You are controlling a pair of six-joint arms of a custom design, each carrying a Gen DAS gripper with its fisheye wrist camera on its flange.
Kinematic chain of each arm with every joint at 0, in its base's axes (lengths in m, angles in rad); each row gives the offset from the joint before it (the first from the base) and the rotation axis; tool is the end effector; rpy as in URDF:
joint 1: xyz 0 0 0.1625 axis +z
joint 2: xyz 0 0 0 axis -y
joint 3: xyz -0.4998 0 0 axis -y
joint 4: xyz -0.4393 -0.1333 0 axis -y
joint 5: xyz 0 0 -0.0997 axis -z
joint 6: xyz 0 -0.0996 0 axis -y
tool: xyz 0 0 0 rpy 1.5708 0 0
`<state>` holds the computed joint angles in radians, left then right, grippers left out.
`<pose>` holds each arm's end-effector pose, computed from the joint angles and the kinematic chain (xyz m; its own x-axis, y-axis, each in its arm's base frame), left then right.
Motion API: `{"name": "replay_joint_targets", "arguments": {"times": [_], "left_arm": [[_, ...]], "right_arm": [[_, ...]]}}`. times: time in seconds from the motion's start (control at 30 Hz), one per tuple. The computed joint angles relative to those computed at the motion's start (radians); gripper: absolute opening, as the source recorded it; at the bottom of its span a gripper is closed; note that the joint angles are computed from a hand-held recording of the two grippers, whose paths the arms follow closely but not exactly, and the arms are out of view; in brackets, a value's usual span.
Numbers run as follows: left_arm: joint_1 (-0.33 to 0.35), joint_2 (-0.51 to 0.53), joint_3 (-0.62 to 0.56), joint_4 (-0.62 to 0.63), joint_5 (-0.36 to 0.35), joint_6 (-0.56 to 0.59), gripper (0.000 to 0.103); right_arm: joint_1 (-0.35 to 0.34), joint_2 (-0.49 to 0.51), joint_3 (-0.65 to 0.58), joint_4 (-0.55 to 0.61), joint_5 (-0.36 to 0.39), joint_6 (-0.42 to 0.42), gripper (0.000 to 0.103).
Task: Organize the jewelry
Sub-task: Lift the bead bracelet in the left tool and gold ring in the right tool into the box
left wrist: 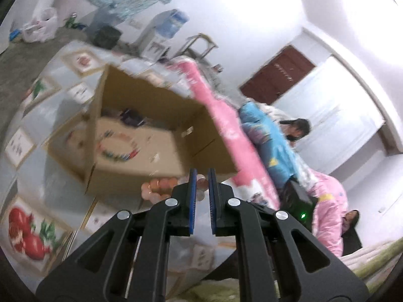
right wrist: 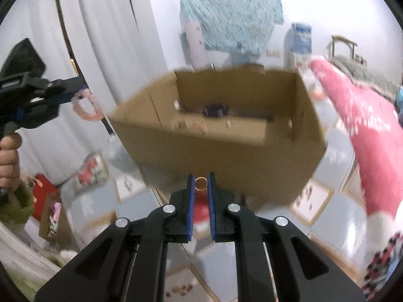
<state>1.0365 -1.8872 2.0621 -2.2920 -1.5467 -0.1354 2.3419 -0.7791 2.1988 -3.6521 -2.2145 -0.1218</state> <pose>-0.0940 -0.4254 0.5278 -0.9176 0.3945 0.0497 0.3141 0.7959 -0.5176 0.4356 -0.3427 0.0778 -0.7576 -0.3596 0.5447 -0.6467 0.5260 -0.5523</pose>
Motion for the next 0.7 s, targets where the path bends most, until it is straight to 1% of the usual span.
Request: {"name": "replay_joint_targets", "arguments": {"times": [0.03,0.1,0.2,0.27,0.33,0.4,0.43,0.5,0.53,0.63,0.7], "left_arm": [[-0.003,0.017,-0.016,-0.013,-0.018,0.01,0.008],[-0.025,0.044,-0.033,-0.037,-0.005,0.037,0.008],[-0.067,0.104,-0.053,-0.06,0.073,0.077,0.008],[-0.083,0.152,-0.057,-0.058,0.139,0.094,0.008],[-0.104,0.2,-0.049,-0.047,0.251,0.108,0.008],[-0.104,0.25,-0.048,-0.02,0.322,0.112,0.008],[-0.098,0.273,-0.05,-0.002,0.342,0.104,0.008],[-0.073,0.301,-0.054,0.029,0.358,0.09,0.008],[-0.065,0.31,-0.056,0.041,0.367,0.08,0.008],[-0.044,0.314,-0.052,0.049,0.373,0.059,0.011],[-0.038,0.307,-0.044,0.031,0.364,0.063,0.027]], "right_arm": [[0.003,-0.01,-0.009,-0.008,0.01,-0.02,0.01],[0.001,-0.027,-0.025,-0.022,0.038,-0.055,0.01],[-0.015,-0.044,-0.061,-0.016,0.05,-0.106,0.01],[-0.028,-0.04,-0.099,0.036,0.034,-0.117,0.01],[-0.056,-0.044,-0.128,0.118,0.027,-0.096,0.01],[-0.08,-0.044,-0.159,0.229,0.009,-0.037,0.01],[-0.089,-0.043,-0.17,0.268,0.0,-0.015,0.01],[-0.106,-0.042,-0.185,0.345,-0.013,0.023,0.01],[-0.111,-0.04,-0.189,0.366,-0.021,0.04,0.011],[-0.119,-0.044,-0.18,0.359,-0.014,0.051,0.011],[-0.122,-0.05,-0.168,0.333,-0.01,0.055,0.011]]}}
